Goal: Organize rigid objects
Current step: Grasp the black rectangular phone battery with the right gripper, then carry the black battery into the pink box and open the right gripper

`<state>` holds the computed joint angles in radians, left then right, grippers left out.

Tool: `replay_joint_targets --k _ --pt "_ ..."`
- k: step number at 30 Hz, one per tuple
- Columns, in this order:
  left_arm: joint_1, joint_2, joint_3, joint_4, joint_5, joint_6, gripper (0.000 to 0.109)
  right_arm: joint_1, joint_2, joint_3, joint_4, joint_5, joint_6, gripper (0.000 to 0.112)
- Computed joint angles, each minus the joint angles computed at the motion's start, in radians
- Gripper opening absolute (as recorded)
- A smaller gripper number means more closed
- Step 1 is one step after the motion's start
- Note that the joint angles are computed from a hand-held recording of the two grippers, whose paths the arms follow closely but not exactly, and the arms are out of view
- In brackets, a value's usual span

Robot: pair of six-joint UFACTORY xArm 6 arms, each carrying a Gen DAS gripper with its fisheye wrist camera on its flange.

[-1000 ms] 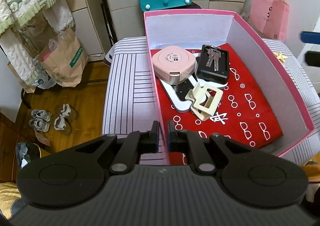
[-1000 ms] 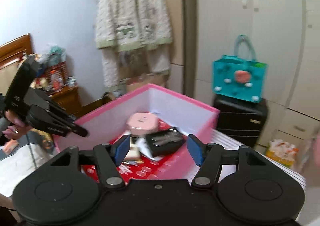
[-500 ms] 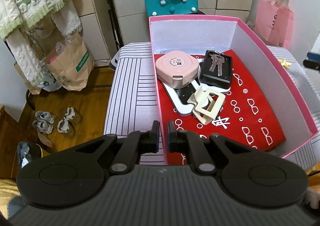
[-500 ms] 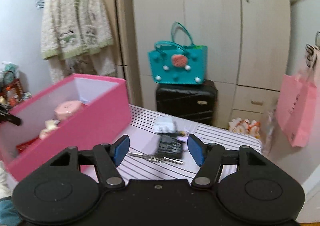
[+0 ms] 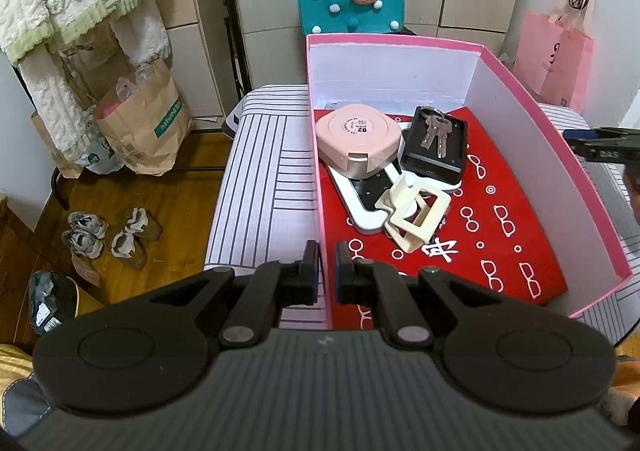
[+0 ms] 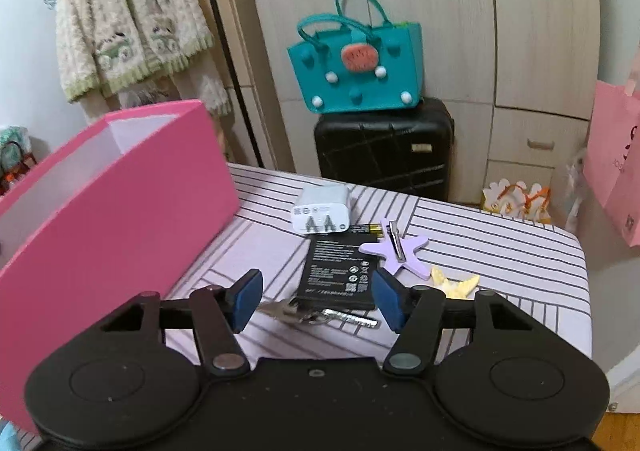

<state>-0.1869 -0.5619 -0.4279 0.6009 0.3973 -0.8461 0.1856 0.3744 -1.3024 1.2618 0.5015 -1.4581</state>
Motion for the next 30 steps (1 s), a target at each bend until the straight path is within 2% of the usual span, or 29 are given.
replay_joint_targets --k 4,7,8,9,10,11,16,21,24,27,30 --pt "0.003 0.001 0.002 -0.018 -0.007 0.019 0.006 0.026 0.038 -0.033 -0.091 -0.04 0.122 0.066" --pt "0.0 0.004 -0.002 -0.03 0.0 0.042 0.006 0.065 0.067 -0.041 -0.152 -0.133 0.214 0.067" --pt "0.0 0.004 -0.001 -0.037 0.0 0.051 0.006 0.078 0.071 -0.041 -0.127 -0.165 0.197 0.067" --pt "0.0 0.004 0.0 -0.041 -0.001 0.055 0.006 0.087 0.078 -0.044 -0.13 -0.189 0.202 0.065" --pt "0.001 0.003 0.002 -0.042 -0.003 0.058 0.006 0.102 0.079 -0.037 -0.144 -0.233 0.22 0.054" --pt "0.003 0.0 0.004 -0.045 -0.007 0.062 0.006 0.114 0.078 -0.028 -0.165 -0.277 0.244 0.055" --pt "0.015 -0.008 0.019 -0.067 -0.032 0.092 0.006 0.093 0.024 0.018 -0.28 -0.2 0.354 0.055" --pt "0.007 -0.008 0.016 -0.067 -0.018 0.113 0.006 0.093 -0.017 0.054 -0.427 -0.158 0.467 0.055" --pt "0.01 -0.009 0.021 -0.066 -0.028 0.112 0.006 0.103 0.006 0.033 -0.42 -0.169 0.467 0.057" --pt "0.011 -0.01 0.024 -0.053 -0.033 0.1 0.006 0.122 0.024 0.026 -0.438 -0.222 0.463 0.054" --pt "0.012 -0.012 0.027 -0.059 -0.037 0.105 0.006 0.133 0.014 0.044 -0.405 -0.254 0.403 0.054"
